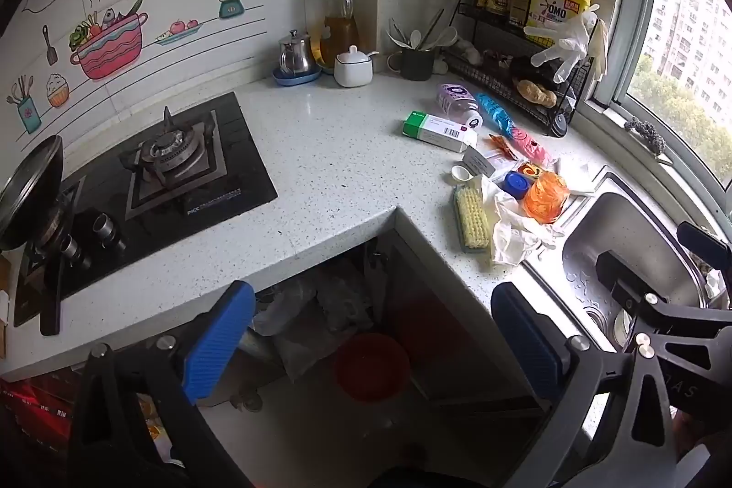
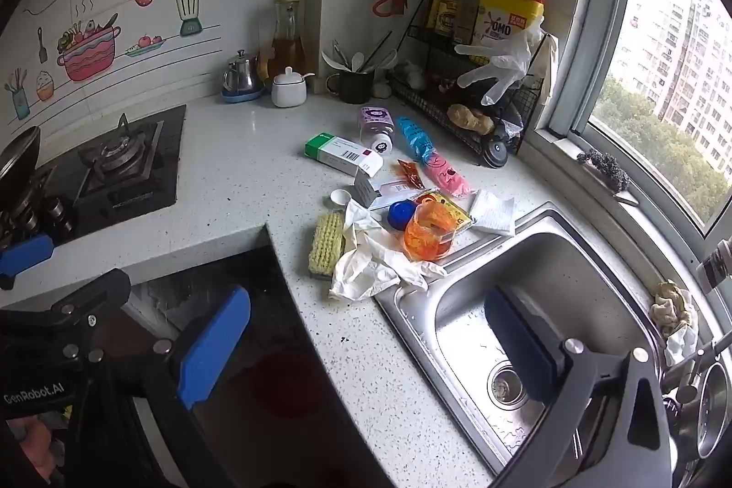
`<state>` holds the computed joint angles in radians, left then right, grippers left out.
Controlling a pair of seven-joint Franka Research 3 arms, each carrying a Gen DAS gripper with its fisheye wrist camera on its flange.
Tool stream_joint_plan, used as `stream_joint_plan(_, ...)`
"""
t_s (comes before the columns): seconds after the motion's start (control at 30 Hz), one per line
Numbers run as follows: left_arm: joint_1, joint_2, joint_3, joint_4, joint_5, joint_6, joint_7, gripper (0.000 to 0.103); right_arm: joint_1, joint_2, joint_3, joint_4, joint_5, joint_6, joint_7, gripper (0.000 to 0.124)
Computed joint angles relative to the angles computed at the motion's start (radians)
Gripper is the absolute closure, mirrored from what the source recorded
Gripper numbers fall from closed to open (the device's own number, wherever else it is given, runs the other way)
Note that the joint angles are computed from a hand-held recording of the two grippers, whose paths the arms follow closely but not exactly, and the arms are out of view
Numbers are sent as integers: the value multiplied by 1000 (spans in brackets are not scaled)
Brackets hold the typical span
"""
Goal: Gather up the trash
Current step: 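Move both tools toward the cluttered counter beside the sink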
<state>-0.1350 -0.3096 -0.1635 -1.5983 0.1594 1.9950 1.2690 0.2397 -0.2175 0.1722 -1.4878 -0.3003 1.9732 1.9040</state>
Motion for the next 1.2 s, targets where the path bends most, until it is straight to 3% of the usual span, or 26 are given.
stream_joint_plan(1.2,1,-82,44,-126,-120,-50,-3,0,49,30,11,32,-2,-133,-67,21)
